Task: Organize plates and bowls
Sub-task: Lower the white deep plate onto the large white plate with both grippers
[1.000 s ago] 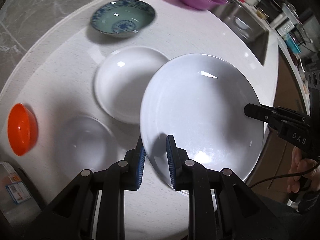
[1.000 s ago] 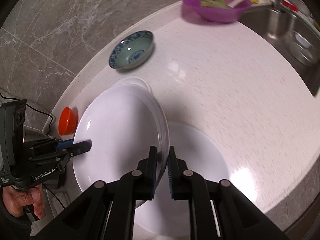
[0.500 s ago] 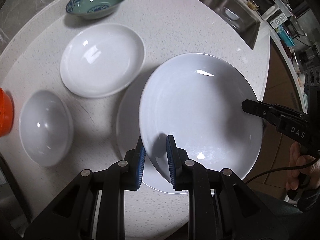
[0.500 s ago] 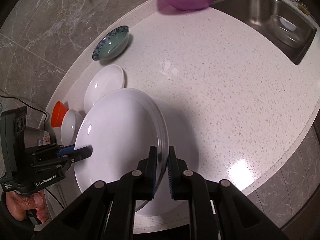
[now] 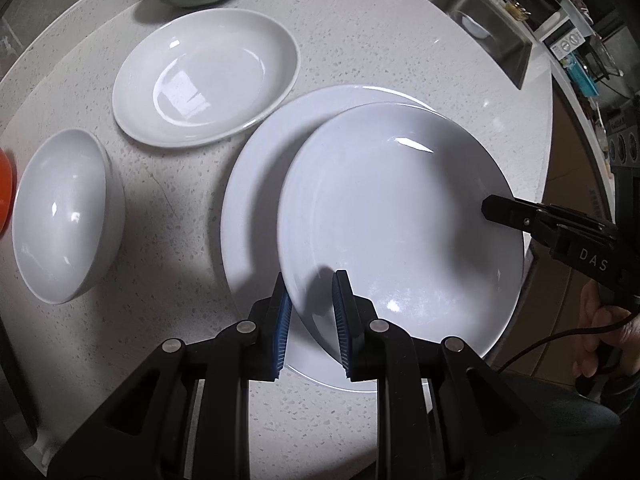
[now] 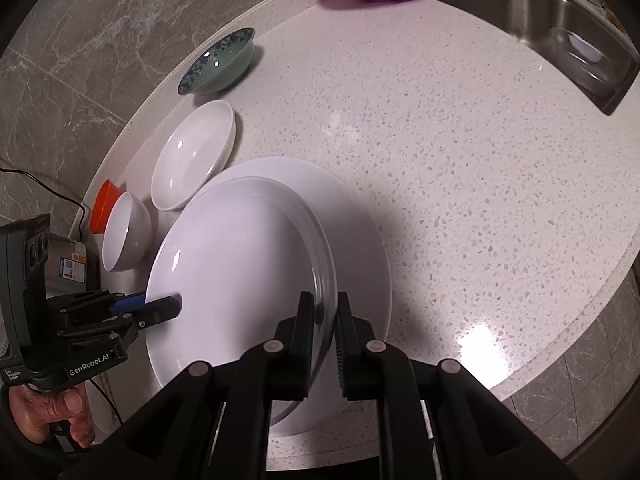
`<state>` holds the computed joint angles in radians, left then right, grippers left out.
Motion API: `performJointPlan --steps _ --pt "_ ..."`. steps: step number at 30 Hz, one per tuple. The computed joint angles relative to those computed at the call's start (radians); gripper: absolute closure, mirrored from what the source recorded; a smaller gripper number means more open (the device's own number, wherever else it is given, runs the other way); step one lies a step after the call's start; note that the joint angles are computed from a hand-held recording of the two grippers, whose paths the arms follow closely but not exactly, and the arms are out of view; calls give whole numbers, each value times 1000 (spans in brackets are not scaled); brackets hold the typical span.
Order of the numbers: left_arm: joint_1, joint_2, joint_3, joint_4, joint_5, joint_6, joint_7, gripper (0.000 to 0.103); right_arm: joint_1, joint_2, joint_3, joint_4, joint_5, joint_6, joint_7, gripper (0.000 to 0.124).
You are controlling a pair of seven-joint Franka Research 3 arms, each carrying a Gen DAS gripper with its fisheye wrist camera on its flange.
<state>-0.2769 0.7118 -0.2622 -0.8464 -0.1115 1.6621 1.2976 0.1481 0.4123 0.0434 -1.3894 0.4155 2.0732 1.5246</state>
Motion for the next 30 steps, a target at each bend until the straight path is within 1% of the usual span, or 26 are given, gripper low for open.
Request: performJointPlan --steps 1,6,8,12,13,17,18,20,21,22,24,26,28,30 --pt "2 -14 -1 -33 -3 18 0 85 2 0 0 -5 -4 5 -4 112" --pt "-10 -38 1 -98 14 54 -11 85 9 -4 -2 -34 -17 32 -17 112" --pt "-7 -55 -1 -138 11 81 -17 85 12 -6 -3 -44 -22 40 -18 112" --pt "-21 -48 3 -128 35 96 -28 84 19 -14 -3 -61 -38 70 -36 111" --pt "-22 -49 3 -132 39 100 -30 82 24 -15 -5 -64 -48 81 -38 111" --pt "-32 -50 3 -137 56 109 -24 79 43 -27 -10 -83 -100 118 -60 110" --pt "-32 -55 2 -148 57 120 -24 77 48 -35 -11 -101 -109 146 -63 110" --pt "-28 -60 -2 -158 48 137 -25 69 63 -45 -15 -117 -148 169 -71 109" --pt "-24 -69 -7 -175 38 157 -24 58 68 -48 -17 -123 -162 178 -71 109" --pt "-23 -73 -8 -182 36 169 -22 50 74 -51 -18 -130 -179 190 -73 108" --pt "-29 -85 -3 -199 48 191 -28 44 90 -62 -23 -152 -224 216 -76 108" --pt "-24 -94 -5 -215 40 208 -37 44 104 -70 -28 -168 -264 235 -73 107" --pt "-23 -97 -6 -218 38 219 -46 44 115 -75 -32 -180 -298 252 -65 109" --pt "-14 -114 -9 -249 26 250 -54 44 119 -77 -33 -187 -320 266 -65 109"
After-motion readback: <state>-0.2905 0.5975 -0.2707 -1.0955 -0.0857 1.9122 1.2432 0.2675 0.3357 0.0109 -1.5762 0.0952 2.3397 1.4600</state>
